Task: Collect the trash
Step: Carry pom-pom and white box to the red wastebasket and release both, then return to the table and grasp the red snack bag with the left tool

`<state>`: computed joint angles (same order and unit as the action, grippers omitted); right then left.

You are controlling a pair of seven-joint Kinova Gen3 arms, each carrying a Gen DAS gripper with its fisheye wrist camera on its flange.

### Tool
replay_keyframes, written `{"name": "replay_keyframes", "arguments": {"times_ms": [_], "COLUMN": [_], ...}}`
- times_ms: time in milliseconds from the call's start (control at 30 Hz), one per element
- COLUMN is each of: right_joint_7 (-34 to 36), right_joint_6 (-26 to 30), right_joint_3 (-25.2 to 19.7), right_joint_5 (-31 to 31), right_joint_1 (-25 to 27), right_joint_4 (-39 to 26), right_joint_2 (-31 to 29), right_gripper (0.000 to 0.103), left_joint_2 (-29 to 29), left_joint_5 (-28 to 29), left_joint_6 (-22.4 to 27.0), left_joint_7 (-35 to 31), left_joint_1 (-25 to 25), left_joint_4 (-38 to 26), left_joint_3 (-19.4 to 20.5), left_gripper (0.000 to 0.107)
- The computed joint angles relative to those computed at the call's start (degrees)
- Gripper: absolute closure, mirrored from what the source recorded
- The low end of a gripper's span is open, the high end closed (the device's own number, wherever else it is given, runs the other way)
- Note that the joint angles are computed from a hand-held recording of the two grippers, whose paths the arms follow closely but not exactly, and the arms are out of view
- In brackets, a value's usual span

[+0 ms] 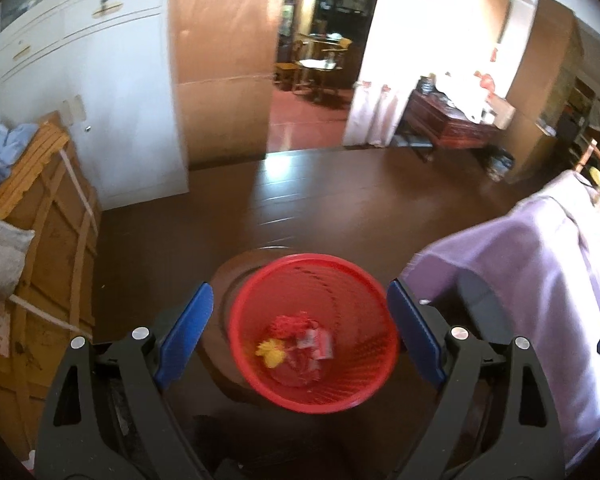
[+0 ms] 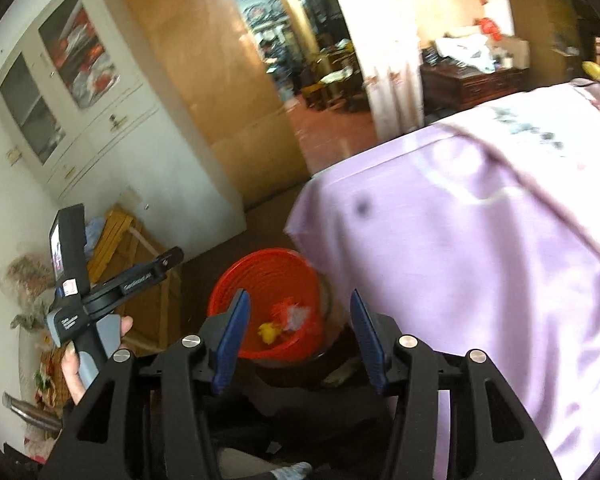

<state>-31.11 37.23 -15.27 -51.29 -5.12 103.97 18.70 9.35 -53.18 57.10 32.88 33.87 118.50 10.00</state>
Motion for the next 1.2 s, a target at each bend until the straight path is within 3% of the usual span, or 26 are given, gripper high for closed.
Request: {"name": "replay_keyframes", "arguments": {"times_ms": [167,300,467,633,800,900,1000,1133,1200], "right_joint_7": [7.8,14.6,20.7,24.5,22.5,18.7,13.1,4.8,3.1], "right_joint_6": [0.6,1.8,4.8,7.3,8.0,7.3,7.2,6.6,8.0], "right_joint_3": [1.4,5.2,11.5,17.7,21.7,21.6,22.1,20.8,19.4], "right_joint_5": [-7.0,-13.6,-19.9,-24.8,-25.1,-22.4,-18.7,-14.3,-14.7], "right_joint_1": [6.5,10.7,15.4,21.5,27.5,30.8,31.9,32.6,34.6], "right_joint_4": [3.3,6.4,8.8,10.0,7.6,4.6,-1.8,-10.4,-13.0], "right_joint_2": [-3.2,-6.2,-8.6,-9.1,-6.3,-4.2,-0.9,4.8,7.5], "right_gripper": [0.048,0.045,0.042,0.037,0.034,0.033,0.032,0.032,0.032], "left_joint_2": [2.3,5.1,8.5,15.0,22.8,27.3,32.0,37.5,40.3], "left_joint_5": [-0.5,-1.5,1.0,3.8,5.5,7.3,5.8,8.3,6.7], "left_joint_6": [3.2,4.7,-0.7,-1.3,-0.6,0.2,1.7,2.6,4.4], "left_joint_7": [-4.9,-9.4,-19.4,-31.0,-42.7,-49.6,-55.3,-63.4,-66.4], "left_joint_1": [4.3,7.6,15.2,18.0,17.3,16.8,14.7,15.1,14.9], "left_joint_4": [-6.3,-12.0,-20.0,-31.4,-44.6,-52.6,-60.5,-71.2,-76.5], "left_joint_3": [-0.3,-0.1,-8.2,-10.0,-6.8,-5.1,-0.1,0.4,2.6], "left_gripper": [0.022,0.019,0.019,0.018,0.017,0.016,0.016,0.016,0.016]}}
